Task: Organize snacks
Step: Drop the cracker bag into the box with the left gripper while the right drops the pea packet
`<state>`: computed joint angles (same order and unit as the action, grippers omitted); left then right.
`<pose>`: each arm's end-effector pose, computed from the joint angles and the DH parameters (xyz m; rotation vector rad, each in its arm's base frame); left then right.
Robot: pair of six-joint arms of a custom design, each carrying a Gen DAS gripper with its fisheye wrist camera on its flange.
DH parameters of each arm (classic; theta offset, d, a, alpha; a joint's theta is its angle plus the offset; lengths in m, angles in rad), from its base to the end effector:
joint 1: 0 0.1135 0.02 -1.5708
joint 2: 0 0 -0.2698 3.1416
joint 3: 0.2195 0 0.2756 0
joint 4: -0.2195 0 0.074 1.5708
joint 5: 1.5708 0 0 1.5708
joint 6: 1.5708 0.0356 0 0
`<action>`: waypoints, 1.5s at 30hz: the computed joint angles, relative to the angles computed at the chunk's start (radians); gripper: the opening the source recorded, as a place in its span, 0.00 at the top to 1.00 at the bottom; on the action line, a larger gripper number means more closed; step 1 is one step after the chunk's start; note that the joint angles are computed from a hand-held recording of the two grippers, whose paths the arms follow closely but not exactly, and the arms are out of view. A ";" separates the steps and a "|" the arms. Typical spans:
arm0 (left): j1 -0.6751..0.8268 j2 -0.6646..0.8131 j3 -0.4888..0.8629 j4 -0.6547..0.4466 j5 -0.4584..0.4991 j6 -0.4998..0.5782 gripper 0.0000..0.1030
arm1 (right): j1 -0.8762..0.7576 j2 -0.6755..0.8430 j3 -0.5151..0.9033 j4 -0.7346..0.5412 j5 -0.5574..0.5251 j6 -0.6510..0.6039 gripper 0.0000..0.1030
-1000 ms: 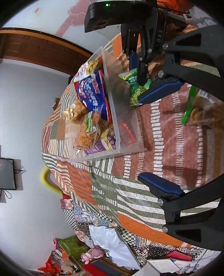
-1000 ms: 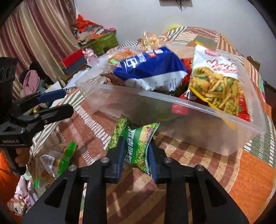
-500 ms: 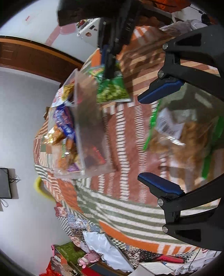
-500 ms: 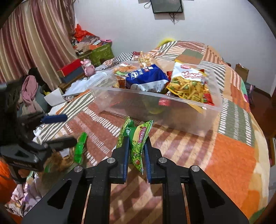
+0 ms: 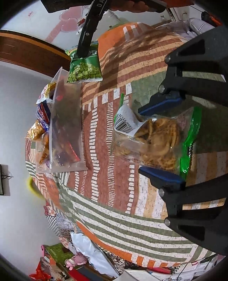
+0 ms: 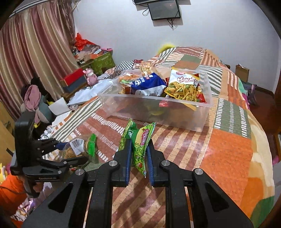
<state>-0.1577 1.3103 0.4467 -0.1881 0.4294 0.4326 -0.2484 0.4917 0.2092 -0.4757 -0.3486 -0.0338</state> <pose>0.2186 -0.0498 0.1163 0.8783 2.3839 -0.4556 0.1341 -0.0215 0.1496 0.0725 2.2858 0.2596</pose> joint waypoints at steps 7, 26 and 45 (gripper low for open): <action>0.013 -0.061 0.050 -0.017 0.026 -0.044 0.51 | -0.029 -0.056 0.016 -0.024 -0.023 -0.004 0.86; -0.118 0.178 0.382 0.125 0.035 -0.212 0.51 | -0.074 0.300 0.176 0.317 0.004 0.033 0.86; -0.236 0.479 0.566 0.221 -0.052 -0.192 0.49 | -0.002 0.720 0.277 0.567 0.115 0.018 0.86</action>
